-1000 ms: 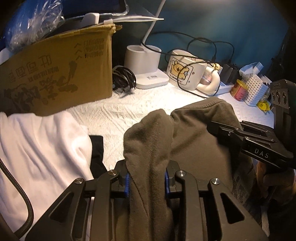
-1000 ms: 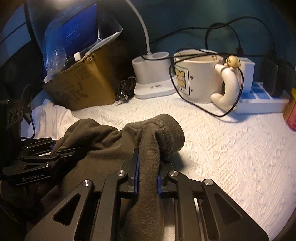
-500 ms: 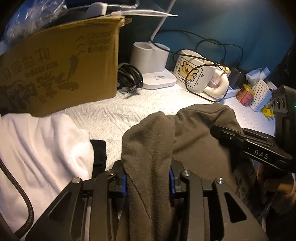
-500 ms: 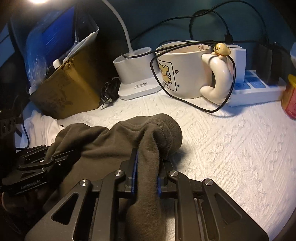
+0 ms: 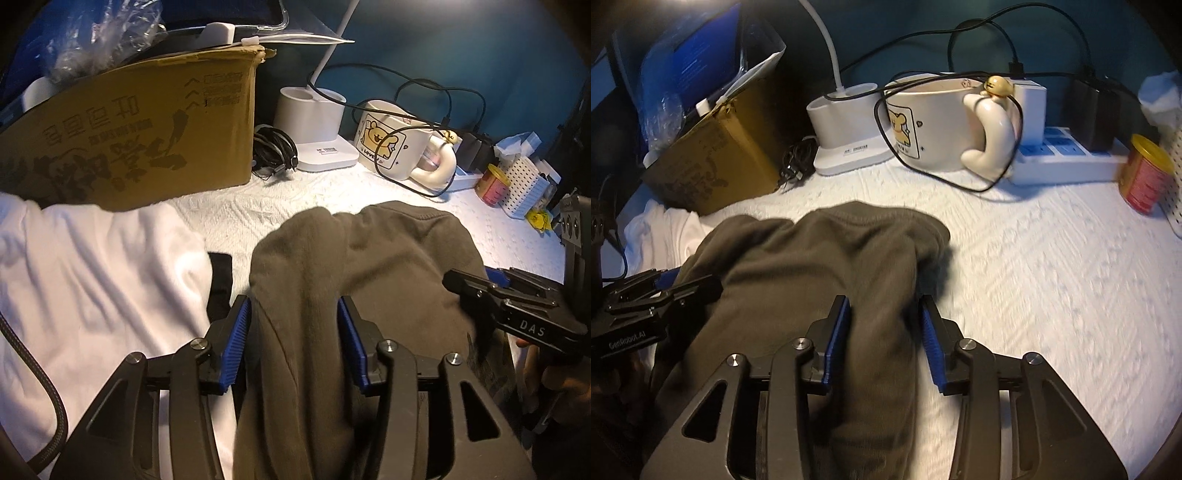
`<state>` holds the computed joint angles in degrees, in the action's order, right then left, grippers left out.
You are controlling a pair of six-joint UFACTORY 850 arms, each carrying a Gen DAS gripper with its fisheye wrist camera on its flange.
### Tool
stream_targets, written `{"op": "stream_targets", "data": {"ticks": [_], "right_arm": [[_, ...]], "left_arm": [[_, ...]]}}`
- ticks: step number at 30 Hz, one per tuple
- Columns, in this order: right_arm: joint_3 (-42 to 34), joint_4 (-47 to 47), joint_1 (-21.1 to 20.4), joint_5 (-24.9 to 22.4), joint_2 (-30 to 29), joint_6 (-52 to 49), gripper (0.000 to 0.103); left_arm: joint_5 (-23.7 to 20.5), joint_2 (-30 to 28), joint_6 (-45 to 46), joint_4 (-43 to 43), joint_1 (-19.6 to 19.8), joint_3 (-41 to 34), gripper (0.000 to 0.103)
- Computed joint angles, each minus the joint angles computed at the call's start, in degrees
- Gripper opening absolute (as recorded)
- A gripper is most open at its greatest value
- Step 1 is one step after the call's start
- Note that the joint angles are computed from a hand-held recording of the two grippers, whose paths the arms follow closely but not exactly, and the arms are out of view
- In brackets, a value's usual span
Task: Fold small clothes
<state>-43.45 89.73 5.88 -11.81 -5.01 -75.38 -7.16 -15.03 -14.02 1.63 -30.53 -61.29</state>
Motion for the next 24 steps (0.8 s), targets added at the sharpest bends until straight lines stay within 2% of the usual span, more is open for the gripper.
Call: {"op": "stream_targets", "data": {"ticks": [5, 9, 10, 11, 13, 15, 21, 24], "right_arm": [[2.75, -2.05, -0.71, -2.92, 2.56, 2.87, 0.041], [6.07, 4.83, -0.3, -2.86, 5.33, -4.41, 0.04], [6.89, 7.46, 0.1, -2.32, 6.02, -7.24, 0.028], [7.6, 8.73, 0.49, -1.92, 6.65, -8.57, 0.023], [8.3, 9.63, 0.77, -2.2, 7.31, -8.63, 0.018], [8.8, 10.9, 1.03, -1.68, 8.0, -9.43, 0.018], [9.12, 0.25, 0.93, -0.29, 9.74, 2.61, 0.018], [9.61, -6.9, 0.49, -0.49, 10.81, 10.36, 0.018]], "left_arm": [[0.25, 1.67, -2.51, 2.01, -0.23, 2.04, 0.048], [0.26, 2.63, -4.81, 4.17, -0.37, 3.33, 0.048], [0.33, 2.73, -5.06, 4.38, -0.38, 3.52, 0.048], [0.39, 2.82, -6.31, 5.46, -0.49, 3.7, 0.048], [0.37, 3.06, -8.21, 7.03, -0.7, 4.07, 0.048], [0.33, 3.65, -12.27, 10.87, -1.01, 4.61, 0.048], [0.28, 6.6, -30.34, 28.31, -1.73, 7.25, 0.048], [0.12, 8.1, -36.89, 34.14, -2.09, 8.75, 0.048]]}}
